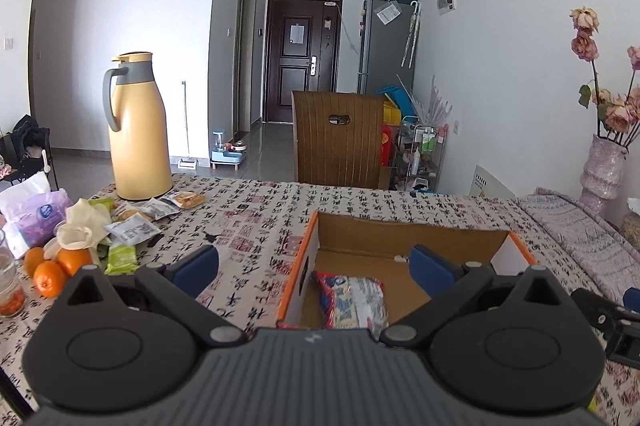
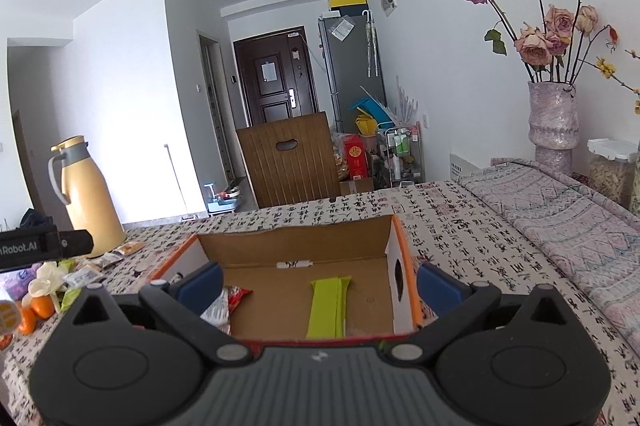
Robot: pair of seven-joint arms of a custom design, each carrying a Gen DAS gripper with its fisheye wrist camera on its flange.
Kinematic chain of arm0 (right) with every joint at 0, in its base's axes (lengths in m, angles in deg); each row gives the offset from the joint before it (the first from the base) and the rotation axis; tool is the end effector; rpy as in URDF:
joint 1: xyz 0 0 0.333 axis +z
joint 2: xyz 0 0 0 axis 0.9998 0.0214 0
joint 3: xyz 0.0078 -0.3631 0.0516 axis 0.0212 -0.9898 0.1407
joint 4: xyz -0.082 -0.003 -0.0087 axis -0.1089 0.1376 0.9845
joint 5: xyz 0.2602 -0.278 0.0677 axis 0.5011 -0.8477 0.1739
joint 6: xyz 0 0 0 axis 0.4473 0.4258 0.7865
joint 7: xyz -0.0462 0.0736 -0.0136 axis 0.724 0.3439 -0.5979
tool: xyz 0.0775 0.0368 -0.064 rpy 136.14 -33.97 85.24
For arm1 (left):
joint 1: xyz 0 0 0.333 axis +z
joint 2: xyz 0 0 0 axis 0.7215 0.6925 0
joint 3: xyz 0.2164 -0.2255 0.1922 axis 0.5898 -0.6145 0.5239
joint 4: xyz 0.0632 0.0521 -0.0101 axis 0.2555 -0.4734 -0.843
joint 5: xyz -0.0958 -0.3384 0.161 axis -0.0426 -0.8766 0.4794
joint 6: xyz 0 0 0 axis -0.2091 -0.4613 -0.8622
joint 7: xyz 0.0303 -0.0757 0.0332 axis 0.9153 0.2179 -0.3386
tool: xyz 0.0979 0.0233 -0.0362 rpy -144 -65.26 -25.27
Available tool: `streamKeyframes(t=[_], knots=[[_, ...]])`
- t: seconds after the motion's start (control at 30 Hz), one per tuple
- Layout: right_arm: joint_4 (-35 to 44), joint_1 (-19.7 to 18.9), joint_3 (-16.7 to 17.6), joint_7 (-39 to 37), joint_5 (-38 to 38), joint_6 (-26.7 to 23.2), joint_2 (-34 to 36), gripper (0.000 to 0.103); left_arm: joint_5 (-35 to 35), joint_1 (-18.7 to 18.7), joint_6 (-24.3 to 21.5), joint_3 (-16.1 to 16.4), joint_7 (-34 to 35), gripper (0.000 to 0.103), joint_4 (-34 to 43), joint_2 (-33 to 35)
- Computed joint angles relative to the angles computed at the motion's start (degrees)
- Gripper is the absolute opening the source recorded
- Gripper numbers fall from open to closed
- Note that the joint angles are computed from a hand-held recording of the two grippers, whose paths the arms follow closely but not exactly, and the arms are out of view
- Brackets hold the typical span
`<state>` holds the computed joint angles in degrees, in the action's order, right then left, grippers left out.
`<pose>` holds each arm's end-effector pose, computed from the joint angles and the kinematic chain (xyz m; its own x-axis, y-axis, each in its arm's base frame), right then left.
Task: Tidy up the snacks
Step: 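Withdraw both tools from the box back over the snack pile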
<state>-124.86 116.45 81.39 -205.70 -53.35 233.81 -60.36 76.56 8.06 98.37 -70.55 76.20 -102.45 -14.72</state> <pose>0.6331 0.3158 0.4798 -0.2751 -0.9439 -0.1826 -0.2991 0.2645 -0.9168 0.6830 -0.4742 0.5180 -0.2285 -0.9724 0.0477 -0.3870 0.0458 -0.9209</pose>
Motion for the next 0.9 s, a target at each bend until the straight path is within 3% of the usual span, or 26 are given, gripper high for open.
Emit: streamKeyframes(t=[0.3,0.67,0.9], knots=[[-6.8,0.3,2.2,2.7,-2.5,-0.9,-4.0,0.103,10.2,-3.0,3.7,3.8,-12.0,0.103,-13.3,-7.7],[-13.7,0.3,5.3,5.3,-4.1,-3.1,-7.4,0.103,34.3,-5.9,6.8,6.4,-34.2,0.103,-23.6,-14.0],[-17.3,0.8,6.9,5.9,-4.0,-4.4,-8.8,0.103,43.2,-4.1,6.0,3.2,-41.2,0.103,-27.9,-15.9]])
